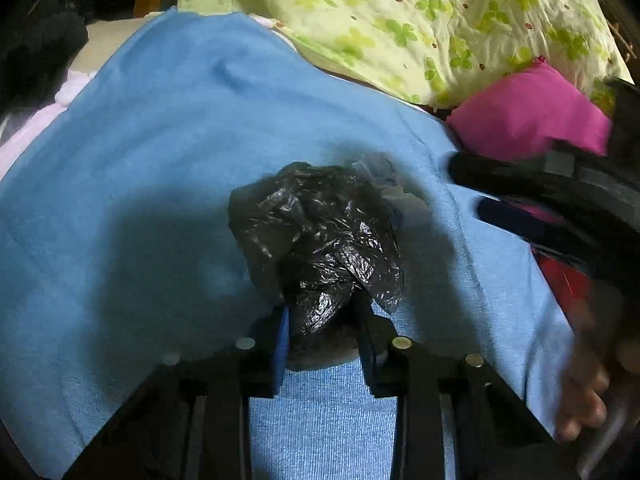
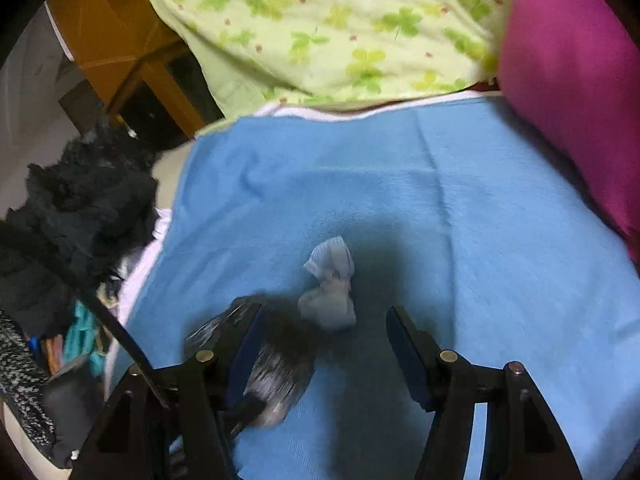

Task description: Collect trash

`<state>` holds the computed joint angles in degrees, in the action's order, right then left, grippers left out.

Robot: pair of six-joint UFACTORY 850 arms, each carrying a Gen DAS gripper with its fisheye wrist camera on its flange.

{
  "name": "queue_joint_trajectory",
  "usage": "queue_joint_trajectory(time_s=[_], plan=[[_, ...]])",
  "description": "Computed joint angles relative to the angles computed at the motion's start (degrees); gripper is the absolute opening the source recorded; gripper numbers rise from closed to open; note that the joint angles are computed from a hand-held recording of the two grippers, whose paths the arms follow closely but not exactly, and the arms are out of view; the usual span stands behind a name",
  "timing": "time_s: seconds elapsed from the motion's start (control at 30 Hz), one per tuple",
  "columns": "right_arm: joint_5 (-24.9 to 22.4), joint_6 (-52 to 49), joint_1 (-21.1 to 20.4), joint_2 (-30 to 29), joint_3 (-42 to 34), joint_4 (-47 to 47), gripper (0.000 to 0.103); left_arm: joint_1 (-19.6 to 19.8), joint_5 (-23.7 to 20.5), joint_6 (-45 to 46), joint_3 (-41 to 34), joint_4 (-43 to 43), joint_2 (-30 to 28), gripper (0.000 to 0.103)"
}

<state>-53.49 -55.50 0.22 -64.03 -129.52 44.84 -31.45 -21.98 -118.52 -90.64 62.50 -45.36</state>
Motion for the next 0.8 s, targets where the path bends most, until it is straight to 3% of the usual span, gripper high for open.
queue_joint_trajectory(time_s=[0.1, 0.23, 0.3, 0.33, 0.37, 0.57, 0.67, 0.8], plan=[[-1.4, 5.9, 1.9, -5.4, -7.9, -5.9, 0.063, -0.1, -0.9, 0.0, 0.3, -0.4, 0.3, 0.024], [-1.2, 9.9, 3.6, -9.1, -12.2, -11.0, 0.044, -0.4, -1.8, -2.0, 2.0, 1.1, 1.4, 0.020], [3.2, 7.0, 3.7, -5.6, -5.3, -9.3, 0.040, -0.5, -2.7, -2.4, 2.5, 1.6, 1.8, 0.020], [4.6, 5.5, 3.6, -4.0, -2.5, -7.8, 0.034, -0.7, -2.8, -3.2, 3.2, 2.3, 2.3, 0.019], [4.8, 4.3, 3.2, -2.8, -0.5, -6.4, 0.022, -0.9, -3.1, -3.8, 3.6, 2.8, 2.6, 0.018], [10.1, -8.7, 0.2, 8.6, 18.1, 2.7, 0.022, -2.3, -7.2, -2.8, 4.0, 2.5, 3.4, 0.017], [7.9, -11.7, -1.9, 11.6, 22.5, 5.6, 0.022, -2.5, -6.6, -5.2, 6.2, 3.4, 5.0, 0.015], [5.8, -16.0, -4.8, 15.3, 27.7, 9.2, 0.022, -4.0, -9.8, -5.6, 7.7, 5.3, 6.8, 0.011]])
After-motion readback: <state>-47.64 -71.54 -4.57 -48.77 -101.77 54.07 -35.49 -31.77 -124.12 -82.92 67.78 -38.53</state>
